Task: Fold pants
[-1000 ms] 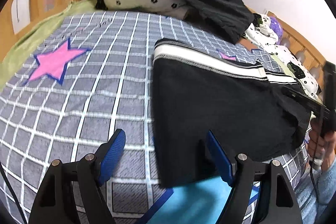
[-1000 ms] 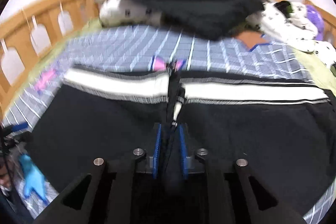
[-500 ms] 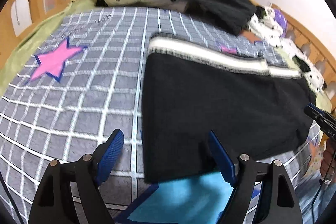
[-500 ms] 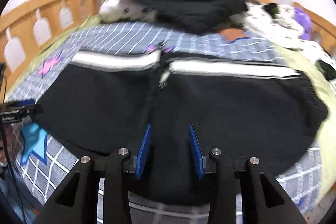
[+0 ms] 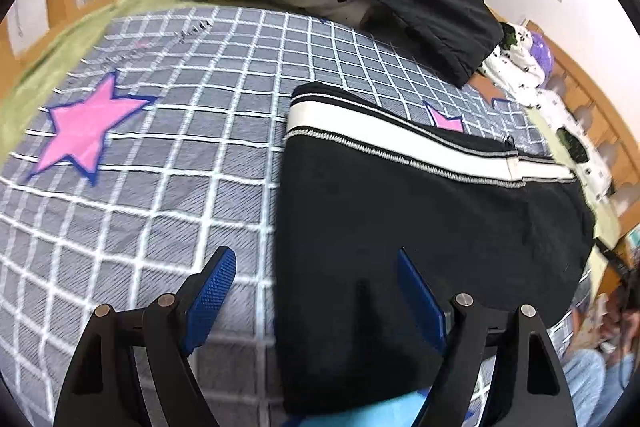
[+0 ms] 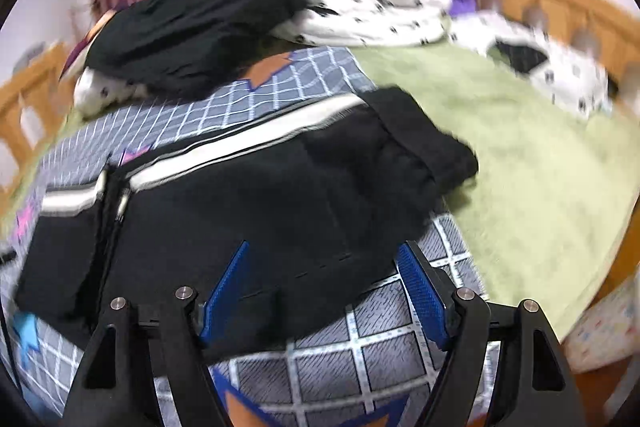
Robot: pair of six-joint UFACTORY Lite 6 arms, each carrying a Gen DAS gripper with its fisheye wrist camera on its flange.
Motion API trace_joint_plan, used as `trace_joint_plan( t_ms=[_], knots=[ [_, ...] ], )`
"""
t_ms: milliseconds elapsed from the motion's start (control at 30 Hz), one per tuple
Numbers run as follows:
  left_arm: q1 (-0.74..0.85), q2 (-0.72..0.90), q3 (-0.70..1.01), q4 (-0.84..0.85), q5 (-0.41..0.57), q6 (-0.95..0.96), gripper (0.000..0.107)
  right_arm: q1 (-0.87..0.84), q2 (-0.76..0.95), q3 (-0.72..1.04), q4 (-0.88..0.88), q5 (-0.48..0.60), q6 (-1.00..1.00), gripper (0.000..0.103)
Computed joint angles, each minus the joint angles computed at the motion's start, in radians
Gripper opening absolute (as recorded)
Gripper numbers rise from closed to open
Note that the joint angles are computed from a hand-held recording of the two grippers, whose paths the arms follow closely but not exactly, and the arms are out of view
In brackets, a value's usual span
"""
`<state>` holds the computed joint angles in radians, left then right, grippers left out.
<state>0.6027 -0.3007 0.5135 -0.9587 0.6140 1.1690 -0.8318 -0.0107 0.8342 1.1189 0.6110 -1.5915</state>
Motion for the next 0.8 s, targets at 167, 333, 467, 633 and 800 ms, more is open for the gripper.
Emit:
trace_joint_plan(
  t_ms=[167, 333, 467, 633, 800],
  knots=[
    [-0.043, 0.244, 0.132, -0.099, -0.034, 0.111, 0.079, 0.008, 0.173, 0.054, 0.133, -0.037, -0.061, 0.075],
    [-0.100, 0.428, 0.232, -0.148, -0.062, 0.178, 0.075, 0.039, 0.304, 0.148, 0.224, -0.075, -0.090, 0.074],
    [-0.154, 0.449, 0.254, -0.177, -0.097, 0.221, 0.076, 0.042, 0.372, 0.221, 0.251, -0.056, -0.077, 0.062],
    [-0.189, 0.473, 0.303, -0.153, -0.108, 0.150, 0.039, 0.080, 0.405, 0.271, 0.282, -0.113, -0.062, 0.025],
    [-0.211, 0.337, 0.272, -0.172, -0.103, 0.080, 0.010, 0.148, 0.163, 0.074, 0.670, -0.185, -0.474, 0.013]
  ],
)
